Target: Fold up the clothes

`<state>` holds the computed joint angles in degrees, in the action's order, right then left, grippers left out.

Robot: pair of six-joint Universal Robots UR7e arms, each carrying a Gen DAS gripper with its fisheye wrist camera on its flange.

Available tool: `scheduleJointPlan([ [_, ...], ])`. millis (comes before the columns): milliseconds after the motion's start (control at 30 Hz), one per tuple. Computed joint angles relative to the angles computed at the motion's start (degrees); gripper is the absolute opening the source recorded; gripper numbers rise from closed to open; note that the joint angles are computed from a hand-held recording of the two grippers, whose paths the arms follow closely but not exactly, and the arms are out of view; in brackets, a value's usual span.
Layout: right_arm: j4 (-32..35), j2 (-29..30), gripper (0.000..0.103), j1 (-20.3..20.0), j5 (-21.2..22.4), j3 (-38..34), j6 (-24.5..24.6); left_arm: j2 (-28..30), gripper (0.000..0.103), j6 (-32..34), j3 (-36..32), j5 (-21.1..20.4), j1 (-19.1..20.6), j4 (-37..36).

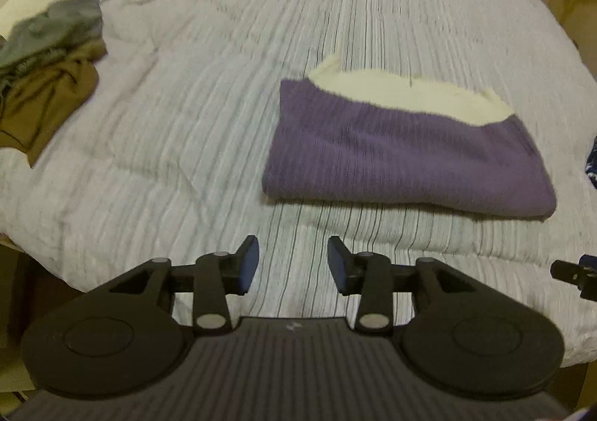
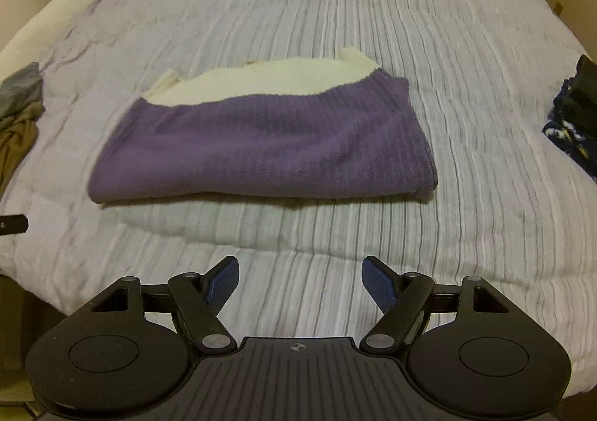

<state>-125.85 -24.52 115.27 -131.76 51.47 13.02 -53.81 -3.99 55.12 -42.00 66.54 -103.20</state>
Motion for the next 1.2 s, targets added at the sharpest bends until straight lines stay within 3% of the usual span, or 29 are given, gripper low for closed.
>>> scheduleJointPlan([
  [433,3.0,-0.9,0.076,2.3,0.1,-2.3,-1.4,-3.0,0.038,-3.5,1.9,2.1,-4.2,1.2],
  [1200,-4.3,-13.0,0.076,-1.2,2.9,11.2,-10.9,-5.4,0.04,-16.3,14.3,7.1,-12.0,-1.9],
])
